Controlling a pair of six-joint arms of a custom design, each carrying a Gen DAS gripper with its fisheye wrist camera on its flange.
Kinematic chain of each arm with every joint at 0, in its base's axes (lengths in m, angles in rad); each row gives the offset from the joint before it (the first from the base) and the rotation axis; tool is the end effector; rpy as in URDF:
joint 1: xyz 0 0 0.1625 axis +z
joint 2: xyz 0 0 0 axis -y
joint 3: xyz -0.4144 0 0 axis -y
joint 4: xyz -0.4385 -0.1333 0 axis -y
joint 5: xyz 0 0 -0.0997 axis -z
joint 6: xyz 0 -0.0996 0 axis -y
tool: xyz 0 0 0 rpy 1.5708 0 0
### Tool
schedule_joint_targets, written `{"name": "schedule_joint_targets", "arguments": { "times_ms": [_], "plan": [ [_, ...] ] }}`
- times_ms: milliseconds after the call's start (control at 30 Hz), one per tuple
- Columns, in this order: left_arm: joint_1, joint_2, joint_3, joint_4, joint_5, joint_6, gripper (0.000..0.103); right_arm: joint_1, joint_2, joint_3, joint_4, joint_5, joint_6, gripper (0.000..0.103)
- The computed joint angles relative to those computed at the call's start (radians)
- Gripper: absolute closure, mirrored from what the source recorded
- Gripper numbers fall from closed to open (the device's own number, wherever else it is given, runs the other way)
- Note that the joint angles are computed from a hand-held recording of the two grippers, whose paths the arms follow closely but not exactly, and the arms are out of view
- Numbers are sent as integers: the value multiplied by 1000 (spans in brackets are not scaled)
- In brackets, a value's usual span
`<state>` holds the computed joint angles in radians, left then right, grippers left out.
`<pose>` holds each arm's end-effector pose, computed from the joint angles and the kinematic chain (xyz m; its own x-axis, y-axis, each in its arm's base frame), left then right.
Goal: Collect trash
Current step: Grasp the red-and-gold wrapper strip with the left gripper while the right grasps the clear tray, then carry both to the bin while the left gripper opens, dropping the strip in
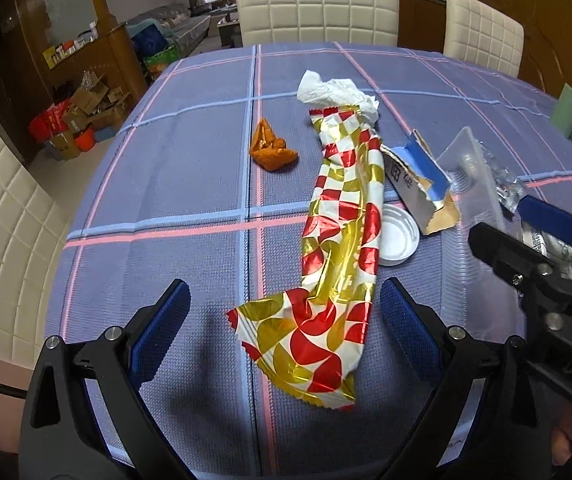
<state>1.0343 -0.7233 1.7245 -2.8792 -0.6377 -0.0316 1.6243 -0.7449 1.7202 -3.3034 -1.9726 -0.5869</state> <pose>-0.1540 -0.6764 0.0411 -0.6510 0.0695 -0.7559 0.4669 0.8219 -0.3264 0.1309 -0.6800 0.0823 -0.7557 -0.2195 0.6171 -0.5493 0.7255 -0.4146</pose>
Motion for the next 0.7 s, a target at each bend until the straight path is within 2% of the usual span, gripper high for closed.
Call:
{"name": "schedule_joint_targets", "arguments": {
  "times_ms": [100, 167, 200, 233, 333, 500, 700],
  "plan": [
    [8, 10, -6, -3, 0, 18, 21, 6, 20, -2, -41, -45, -35, 49],
    [12, 6, 0, -16, -13, 25, 29, 6, 17, 1, -25, -52, -28, 66],
    [14, 4, 2, -19, -21, 27, 38, 3, 9, -1, 15, -50, -2, 78],
    [17, 0, 4, -12, -31, 22, 49, 1, 4, 4, 15, -47, 13, 85],
    [14, -13, 25, -40, -44, 26, 58, -3, -12, 25, 3, -37, 31, 98],
    [-13, -39, 77, -129, -31, 82, 59, 13, -30, 63, -101, -40, 18, 99],
    [-39, -89, 137, -202, -27, 103, 59, 42, -42, 89, -150, -43, -8, 99]
  ]
}}
